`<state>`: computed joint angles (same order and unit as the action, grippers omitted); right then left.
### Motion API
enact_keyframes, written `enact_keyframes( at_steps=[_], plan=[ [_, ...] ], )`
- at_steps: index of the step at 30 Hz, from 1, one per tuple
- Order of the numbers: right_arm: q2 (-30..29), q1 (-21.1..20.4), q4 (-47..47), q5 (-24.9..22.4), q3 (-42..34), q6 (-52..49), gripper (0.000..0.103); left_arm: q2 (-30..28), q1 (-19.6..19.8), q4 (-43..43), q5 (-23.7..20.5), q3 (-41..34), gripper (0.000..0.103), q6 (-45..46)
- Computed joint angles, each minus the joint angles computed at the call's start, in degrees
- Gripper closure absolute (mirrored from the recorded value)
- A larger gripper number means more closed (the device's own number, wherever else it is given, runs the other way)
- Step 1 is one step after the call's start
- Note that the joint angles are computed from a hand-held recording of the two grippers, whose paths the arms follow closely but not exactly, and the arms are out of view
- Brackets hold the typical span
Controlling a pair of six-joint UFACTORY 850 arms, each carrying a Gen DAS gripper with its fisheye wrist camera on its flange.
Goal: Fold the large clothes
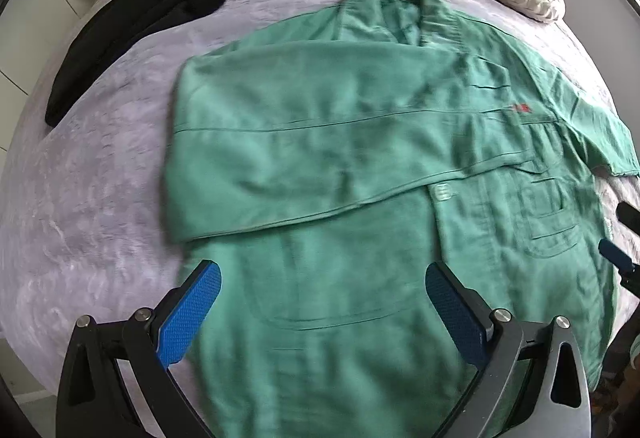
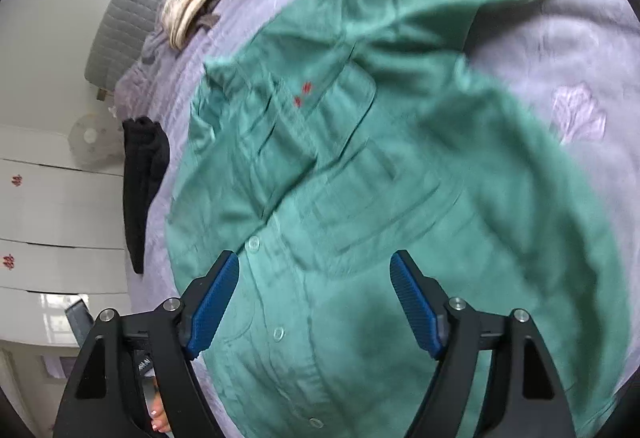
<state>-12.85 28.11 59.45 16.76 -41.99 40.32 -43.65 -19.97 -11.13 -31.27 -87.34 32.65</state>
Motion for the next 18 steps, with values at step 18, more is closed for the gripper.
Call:
enact_keyframes(
  at_steps=[18],
  plan=[
    [16.9, -9.91, 0.24, 2.54, 21.77, -0.36, 0.022, 0.3, -10.34, -0.28, 0.5, 4.02, 0.0, -6.91]
  ],
)
